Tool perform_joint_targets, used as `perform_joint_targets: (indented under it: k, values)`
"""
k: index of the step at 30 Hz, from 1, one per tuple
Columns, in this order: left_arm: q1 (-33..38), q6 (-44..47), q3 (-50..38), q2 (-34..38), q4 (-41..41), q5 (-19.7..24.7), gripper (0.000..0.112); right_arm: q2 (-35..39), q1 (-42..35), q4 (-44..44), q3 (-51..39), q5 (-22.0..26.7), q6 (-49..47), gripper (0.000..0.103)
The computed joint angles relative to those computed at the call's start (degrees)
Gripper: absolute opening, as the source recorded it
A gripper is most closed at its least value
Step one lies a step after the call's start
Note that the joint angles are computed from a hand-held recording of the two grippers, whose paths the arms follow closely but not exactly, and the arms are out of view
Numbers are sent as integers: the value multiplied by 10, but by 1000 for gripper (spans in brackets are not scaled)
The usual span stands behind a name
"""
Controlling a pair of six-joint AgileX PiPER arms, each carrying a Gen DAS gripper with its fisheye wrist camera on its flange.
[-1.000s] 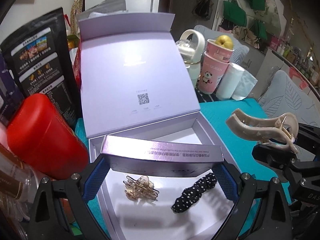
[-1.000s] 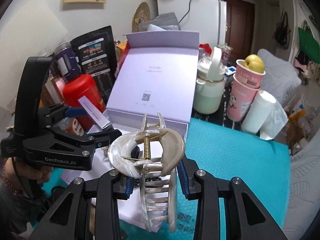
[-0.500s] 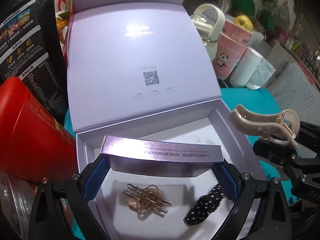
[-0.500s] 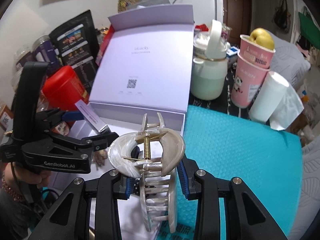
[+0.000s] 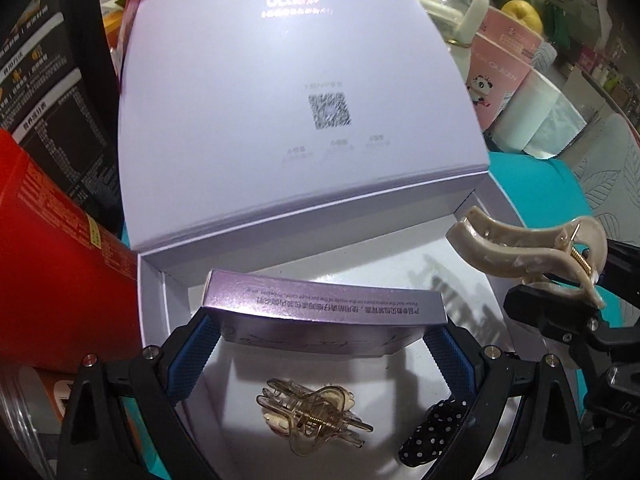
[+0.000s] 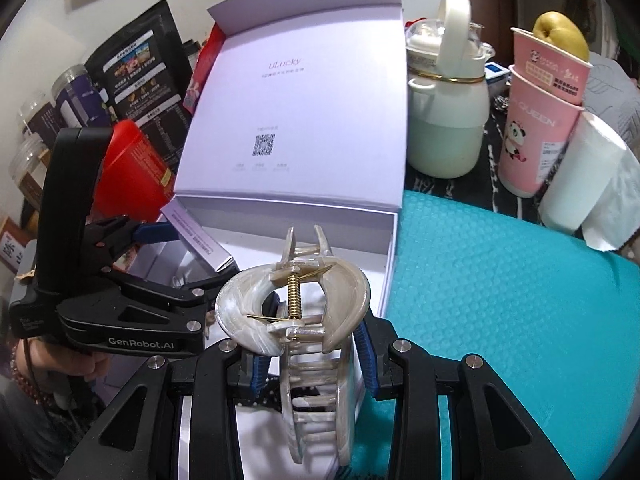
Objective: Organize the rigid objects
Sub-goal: 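Open the left gripper over the white box while the right gripper releases the claw clip into it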
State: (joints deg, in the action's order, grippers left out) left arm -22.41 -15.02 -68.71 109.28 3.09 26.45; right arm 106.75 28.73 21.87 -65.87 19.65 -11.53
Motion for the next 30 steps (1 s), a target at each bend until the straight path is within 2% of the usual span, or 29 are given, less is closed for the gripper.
perform_joint_targets:
  k: [4,10,14,17,22,26,30]
  values:
    - [1,6,10,-2,-16,-6,98,17,-5,60,-13,17,-59,36]
    - [-11,-52,18,-7,34,-6,98,18,2,19,-16,19,-27,36]
    - [-12,-60,30,-18,39,-10,99,17,3,-12,-15,20,9,37]
    - [-8,-48,33,-23,24,-6,99,6,2,-12,-6,20,4,45]
    - [-15,-43,43,-32,8,7,99,-9,9,-68,0,16,58,46]
    - [-20,-65,52,-49,23,4,99,-29,7,-69,16,3,57,55]
    - [-31,-95,59,-67,51,7,99,-45,5,-69,27,-3,57,55]
